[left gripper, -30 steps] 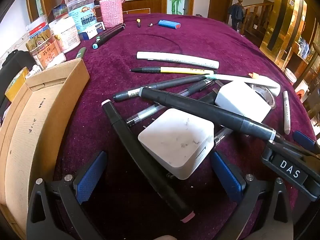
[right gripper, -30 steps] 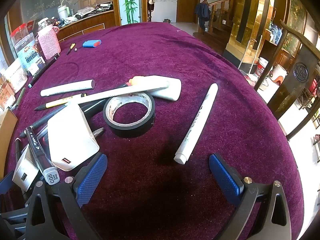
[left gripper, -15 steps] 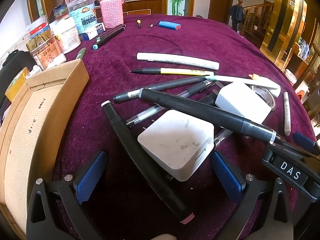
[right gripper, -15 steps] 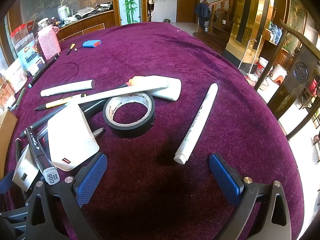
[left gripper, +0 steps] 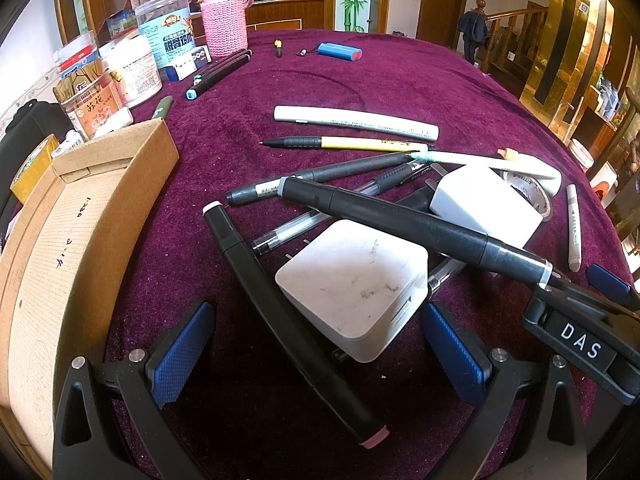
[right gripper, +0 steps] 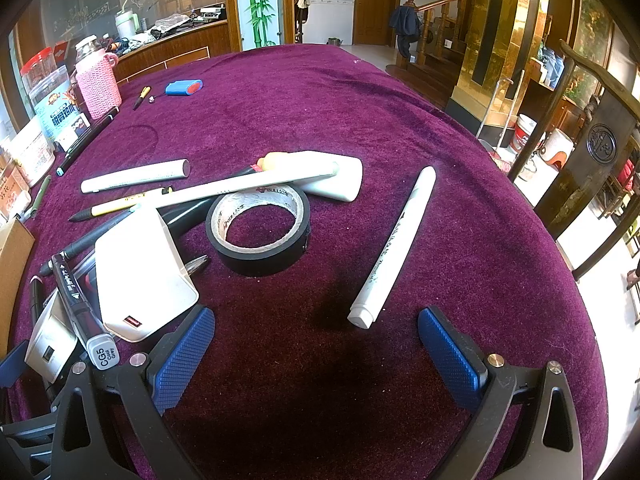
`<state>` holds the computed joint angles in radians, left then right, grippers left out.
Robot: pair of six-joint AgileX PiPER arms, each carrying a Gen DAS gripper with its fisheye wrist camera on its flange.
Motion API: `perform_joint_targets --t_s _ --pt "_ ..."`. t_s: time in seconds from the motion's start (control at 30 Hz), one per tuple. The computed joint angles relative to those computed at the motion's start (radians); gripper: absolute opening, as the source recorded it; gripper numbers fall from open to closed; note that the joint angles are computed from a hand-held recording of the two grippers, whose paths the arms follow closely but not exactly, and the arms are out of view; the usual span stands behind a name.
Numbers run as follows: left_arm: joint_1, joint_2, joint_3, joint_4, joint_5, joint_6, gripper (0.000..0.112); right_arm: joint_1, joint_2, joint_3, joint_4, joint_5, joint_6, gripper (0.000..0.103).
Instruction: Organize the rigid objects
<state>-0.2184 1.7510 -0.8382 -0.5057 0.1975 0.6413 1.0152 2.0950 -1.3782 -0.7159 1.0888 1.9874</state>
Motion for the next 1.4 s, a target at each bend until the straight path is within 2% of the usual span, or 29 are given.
perform_joint_targets --t_s 1.4 --pt "0.009 -0.006 0.007 -0.039 0.0 0.046 0.102 -0.001 -0.002 -0.002 0.001 -0.005 -0.004 0.102"
